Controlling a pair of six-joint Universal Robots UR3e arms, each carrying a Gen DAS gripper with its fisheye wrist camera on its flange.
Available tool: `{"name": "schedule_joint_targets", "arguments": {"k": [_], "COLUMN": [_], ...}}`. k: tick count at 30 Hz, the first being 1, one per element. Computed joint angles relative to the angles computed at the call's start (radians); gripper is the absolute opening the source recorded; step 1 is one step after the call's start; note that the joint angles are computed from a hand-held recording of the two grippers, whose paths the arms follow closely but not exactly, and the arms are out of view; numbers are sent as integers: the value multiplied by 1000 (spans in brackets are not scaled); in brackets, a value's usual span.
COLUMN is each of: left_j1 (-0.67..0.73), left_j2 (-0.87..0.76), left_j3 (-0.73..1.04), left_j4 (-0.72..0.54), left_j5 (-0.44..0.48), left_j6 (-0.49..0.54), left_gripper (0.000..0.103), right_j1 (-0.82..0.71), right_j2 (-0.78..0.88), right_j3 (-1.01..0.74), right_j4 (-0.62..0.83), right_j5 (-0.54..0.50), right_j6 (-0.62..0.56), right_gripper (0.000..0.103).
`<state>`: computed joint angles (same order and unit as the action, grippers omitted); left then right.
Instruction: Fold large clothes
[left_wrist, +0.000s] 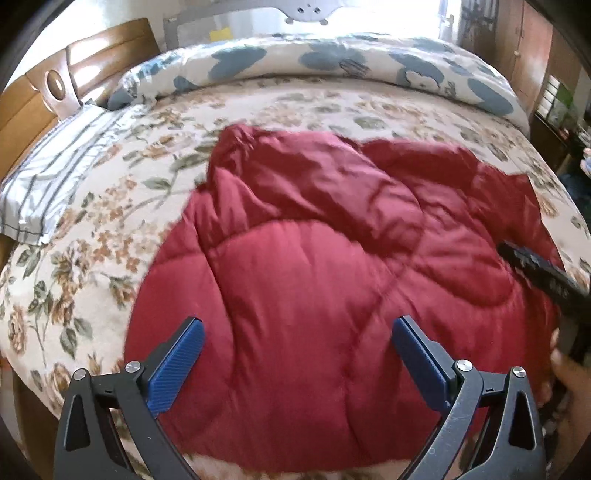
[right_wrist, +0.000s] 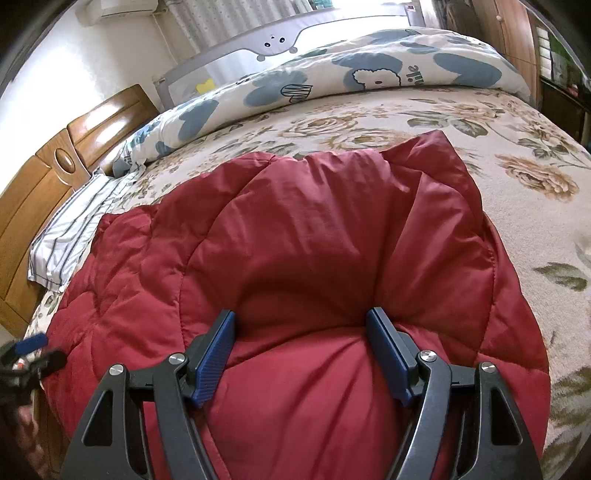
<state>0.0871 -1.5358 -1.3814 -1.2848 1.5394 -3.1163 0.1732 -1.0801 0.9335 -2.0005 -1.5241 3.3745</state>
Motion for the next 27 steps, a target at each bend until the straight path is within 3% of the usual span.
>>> {"name": "schedule_joint_targets", "arguments": {"k": [6,16,27], "left_j1": [-53,-91,-103], "left_j2": [-40,-20,21], "left_j3": [-17,-80,-117], "left_j4": [29,96,103], "left_j5": [89,127,140], "left_j6": [-11,-35,-49], "left_gripper": [103,103,103], "right_j1": [32,154,158], "right_j2": [-58,-233,-273], "right_j3": [9,137,274], "right_j4": [38,121,44], "right_j5": [-47,-176,-214], "right_j6": [29,-23,-17], "right_gripper": [74,79,84]}}
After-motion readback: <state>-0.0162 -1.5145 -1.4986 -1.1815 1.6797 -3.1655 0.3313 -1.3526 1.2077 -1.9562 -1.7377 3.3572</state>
